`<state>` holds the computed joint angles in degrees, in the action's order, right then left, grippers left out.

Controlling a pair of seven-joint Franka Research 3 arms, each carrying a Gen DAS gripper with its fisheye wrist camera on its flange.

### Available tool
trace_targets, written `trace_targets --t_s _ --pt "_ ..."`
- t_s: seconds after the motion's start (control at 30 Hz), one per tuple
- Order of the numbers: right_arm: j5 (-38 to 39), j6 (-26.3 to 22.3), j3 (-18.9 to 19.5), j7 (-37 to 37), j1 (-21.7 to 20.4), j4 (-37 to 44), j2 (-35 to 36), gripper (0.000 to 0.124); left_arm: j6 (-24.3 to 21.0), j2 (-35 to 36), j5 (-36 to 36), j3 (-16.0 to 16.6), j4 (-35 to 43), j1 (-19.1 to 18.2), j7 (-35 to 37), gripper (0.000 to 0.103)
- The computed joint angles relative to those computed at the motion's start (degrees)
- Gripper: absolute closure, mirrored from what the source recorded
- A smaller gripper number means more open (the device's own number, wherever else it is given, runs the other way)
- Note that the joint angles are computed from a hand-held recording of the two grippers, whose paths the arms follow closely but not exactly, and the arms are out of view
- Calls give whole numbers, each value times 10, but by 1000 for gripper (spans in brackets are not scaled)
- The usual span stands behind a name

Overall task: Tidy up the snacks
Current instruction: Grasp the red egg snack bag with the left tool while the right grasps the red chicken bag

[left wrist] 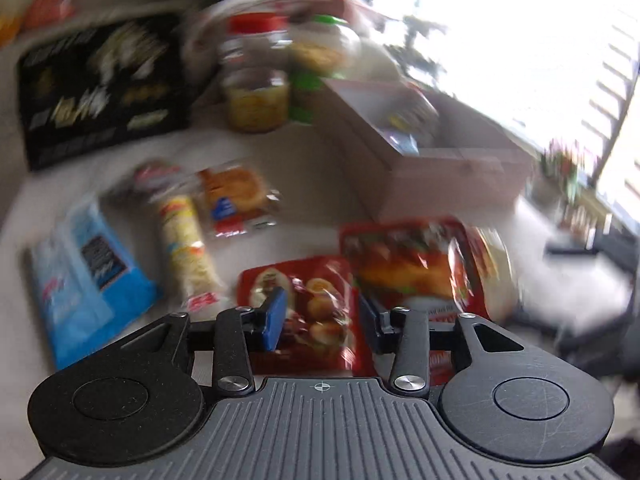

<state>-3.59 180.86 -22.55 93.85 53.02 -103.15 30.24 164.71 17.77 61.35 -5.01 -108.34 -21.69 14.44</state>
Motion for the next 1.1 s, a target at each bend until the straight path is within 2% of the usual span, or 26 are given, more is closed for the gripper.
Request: trace_targets --t_s 0.1,0.13,0.17,0.23,0.27,0.33,0.4,0.53,0.6,0.7,0.73,0.77,0.83,0.9,0.93,0.97,1.1 --pt "-5 -17 -38 54 18 -5 1 42 -14 10 -30 -19 14 3 79 48" --pt "-1 -16 -25 58 3 -9 -2 41 -16 12 -34 -19 16 0 89 47" --pt "22 -13 8 44 -27 -9 -5 40 -14 12 -36 -17 16 -2 92 47" --pt "37 -4 46 49 -61 -18 -13 39 8 5 -37 -7 5 -3 71 47" --pt "41 6 47 54 -61 -25 -14 38 10 0 -16 6 0 -13 34 47" --pt "52 25 29 64 -44 -30 -6 33 -40 -12 46 24 -3 -38 -41 50" --pt "70 42 10 66 -25 -34 2 31 -80 -11 44 11 2 -30 -40 51" --pt "100 54 4 45 -16 -33 8 30 -58 4 6 -12 13 1 7 47" --pt "114 58 8 32 -19 -32 11 30 -51 14 -10 -15 25 5 31 44" --pt "131 64 19 9 -26 -32 10 29 -55 29 -19 -7 40 1 35 33" --pt "136 66 27 0 -32 -35 7 29 -63 31 -40 -11 43 4 47 26" --pt "141 66 37 -9 -40 -38 3 28 -61 31 -49 -10 41 4 47 25" --pt "153 52 52 -23 -51 -37 -3 25 -69 30 -66 -7 35 2 43 25" --pt "158 24 71 -27 -70 -30 -9 21 -55 25 -33 7 24 -9 10 26" --pt "155 10 95 -32 -93 -25 -13 21 -53 23 -30 7 21 -9 6 27" --pt "150 -2 103 -29 -101 -21 -14 21 -49 21 -30 5 18 -7 3 28" --pt "109 -39 96 -10 -99 -9 -17 21 -14 9 19 20 -3 -12 -69 31"
